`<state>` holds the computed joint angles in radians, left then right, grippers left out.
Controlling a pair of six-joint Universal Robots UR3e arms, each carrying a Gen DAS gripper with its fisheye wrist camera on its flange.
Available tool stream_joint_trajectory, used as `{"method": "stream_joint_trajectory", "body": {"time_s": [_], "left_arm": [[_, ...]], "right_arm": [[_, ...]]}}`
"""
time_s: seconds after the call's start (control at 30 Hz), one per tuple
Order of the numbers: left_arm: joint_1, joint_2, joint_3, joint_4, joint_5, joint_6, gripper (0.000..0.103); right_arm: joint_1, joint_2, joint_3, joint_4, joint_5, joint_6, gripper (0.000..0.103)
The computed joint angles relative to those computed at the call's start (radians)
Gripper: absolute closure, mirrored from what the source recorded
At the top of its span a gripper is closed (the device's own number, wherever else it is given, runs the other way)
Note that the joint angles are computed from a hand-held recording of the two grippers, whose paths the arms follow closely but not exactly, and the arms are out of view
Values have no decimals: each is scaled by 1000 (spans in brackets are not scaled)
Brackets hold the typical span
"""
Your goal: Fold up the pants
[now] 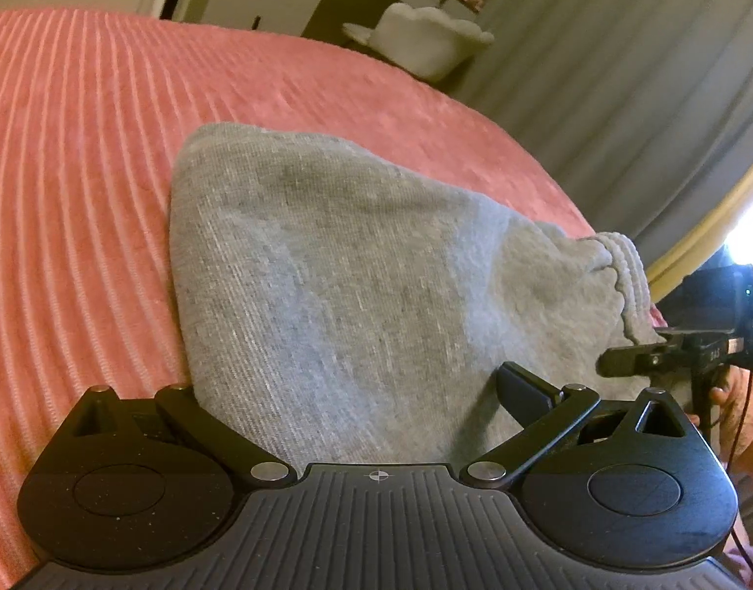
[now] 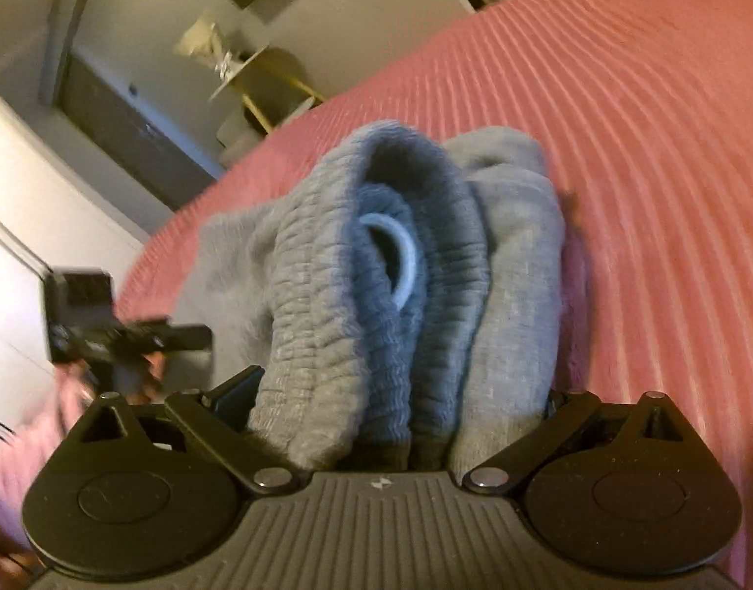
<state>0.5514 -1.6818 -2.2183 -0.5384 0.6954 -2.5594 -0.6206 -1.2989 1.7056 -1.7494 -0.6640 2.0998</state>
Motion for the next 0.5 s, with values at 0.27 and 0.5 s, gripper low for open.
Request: {"method": "stream_joint_trajectory", "body": {"time_s": [0.27,0.5], "left_arm": [[-14,0,-20,68,11,-31,2],[-111,-20,13,160,145,-115,2]], "right_arm": [[-36,25,3,35,57,66,3],[1,-1,28,-71,27,139,3]]}}
